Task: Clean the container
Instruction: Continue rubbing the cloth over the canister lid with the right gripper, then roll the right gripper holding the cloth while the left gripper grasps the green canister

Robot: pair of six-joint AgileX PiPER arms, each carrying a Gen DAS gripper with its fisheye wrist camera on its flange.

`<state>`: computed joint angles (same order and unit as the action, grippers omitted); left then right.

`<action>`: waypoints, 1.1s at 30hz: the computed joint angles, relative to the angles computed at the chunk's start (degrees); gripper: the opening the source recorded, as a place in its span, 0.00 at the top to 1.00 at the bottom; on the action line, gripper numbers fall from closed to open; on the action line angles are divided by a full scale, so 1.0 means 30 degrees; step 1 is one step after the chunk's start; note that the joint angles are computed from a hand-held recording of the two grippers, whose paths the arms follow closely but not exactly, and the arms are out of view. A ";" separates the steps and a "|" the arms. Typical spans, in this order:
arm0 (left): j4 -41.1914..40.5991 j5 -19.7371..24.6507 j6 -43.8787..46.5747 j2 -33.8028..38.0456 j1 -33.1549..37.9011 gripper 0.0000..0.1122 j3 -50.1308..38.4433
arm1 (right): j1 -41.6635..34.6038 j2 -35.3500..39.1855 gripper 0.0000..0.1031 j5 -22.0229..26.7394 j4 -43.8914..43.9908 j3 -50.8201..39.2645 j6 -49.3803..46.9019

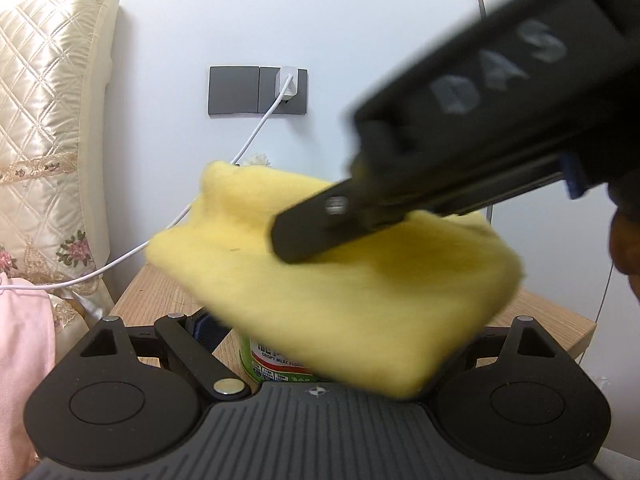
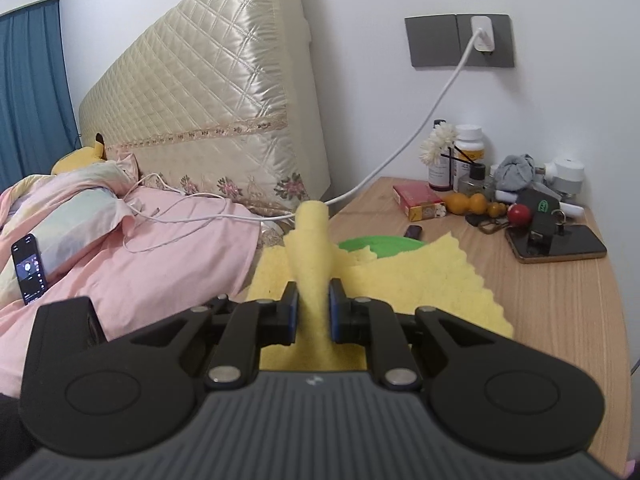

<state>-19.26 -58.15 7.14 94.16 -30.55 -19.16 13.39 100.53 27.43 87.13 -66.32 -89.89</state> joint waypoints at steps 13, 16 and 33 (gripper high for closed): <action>-0.0137 0.0305 -0.0078 -0.0585 -0.0148 0.20 0.0489 | -0.0444 0.0091 0.84 0.0659 0.0689 0.0107 -0.0932; 0.0048 0.0346 -0.0194 -0.0690 -0.0002 0.20 0.0571 | -0.0452 0.0106 0.84 0.0765 0.0794 0.0123 -0.1092; 0.0613 0.1311 -0.0189 -0.1924 0.0514 0.21 0.1189 | -0.1129 0.0411 0.85 0.0660 0.3471 0.0595 -0.3355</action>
<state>-17.42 -54.21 6.58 88.39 -29.01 -15.59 10.01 101.76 29.41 97.54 -64.54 -99.96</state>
